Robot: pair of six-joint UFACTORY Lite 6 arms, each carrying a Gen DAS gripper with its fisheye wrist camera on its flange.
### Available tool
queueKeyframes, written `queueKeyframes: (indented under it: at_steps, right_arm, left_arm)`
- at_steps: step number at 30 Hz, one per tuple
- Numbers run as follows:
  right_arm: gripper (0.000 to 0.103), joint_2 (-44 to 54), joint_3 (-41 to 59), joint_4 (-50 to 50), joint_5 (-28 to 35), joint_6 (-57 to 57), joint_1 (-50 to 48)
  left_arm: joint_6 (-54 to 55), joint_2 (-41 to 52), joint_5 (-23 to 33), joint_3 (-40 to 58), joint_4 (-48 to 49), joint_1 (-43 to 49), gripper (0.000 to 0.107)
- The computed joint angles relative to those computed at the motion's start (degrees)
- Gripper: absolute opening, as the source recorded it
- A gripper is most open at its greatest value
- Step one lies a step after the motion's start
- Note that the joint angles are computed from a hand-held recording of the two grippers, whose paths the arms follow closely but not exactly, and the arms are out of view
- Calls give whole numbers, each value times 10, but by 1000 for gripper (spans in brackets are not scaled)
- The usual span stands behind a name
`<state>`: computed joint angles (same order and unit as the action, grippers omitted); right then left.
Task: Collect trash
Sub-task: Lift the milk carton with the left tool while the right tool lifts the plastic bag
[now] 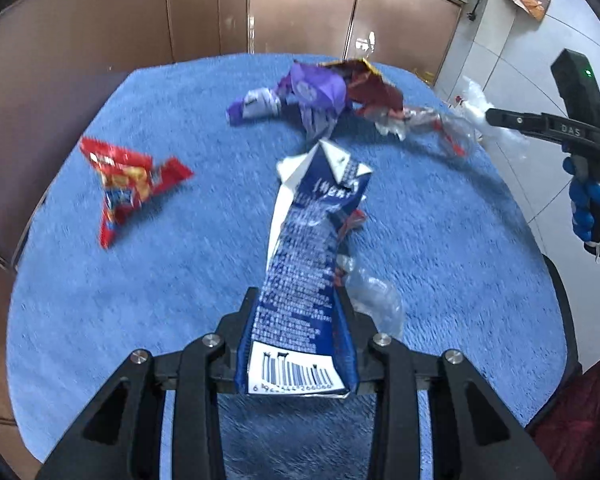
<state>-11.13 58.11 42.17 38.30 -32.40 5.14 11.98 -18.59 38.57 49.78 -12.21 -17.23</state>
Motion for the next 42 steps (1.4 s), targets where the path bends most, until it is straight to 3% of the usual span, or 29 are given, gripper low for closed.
queueKeyframes:
  at_steps: [7,10,18,19,20,22,31,34,37,42]
  right_arm:
    - [27,-67,-37,4,27,-8,-41]
    - [27,-88,-46,23,49,-33,-79]
    - [27,-111,-76,80,114,-124,-202]
    - [27,-112,-80,84,119,-132,-212]
    - [27,-110,-80,87,124,-138,-219]
    - [27,-108,-82,92,128,-145,-229]
    - [28,-105,-87,98,126,-148,-226]
    - [28,-108,-88,95,128,-146,-227]
    - [28,-108,-86,96,136,-152,-240]
    - [28,-99,-78,111,159,-183,-287]
  left_arm:
    - [-17,-52,5,1,-11,18,33]
    - [-36,-51,25,45,1,12,9]
    - [-177,16,48,94,131,-57,14]
    - [-173,19,50,90,129,-56,22]
    - [-184,19,52,83,143,-60,37]
    - [-226,11,53,66,203,-71,48]
    - [-152,41,52,64,162,-31,50]
    - [-202,72,48,60,213,-55,50]
    - [-203,75,37,48,205,-49,35]
    - [-208,38,45,57,206,-40,33]
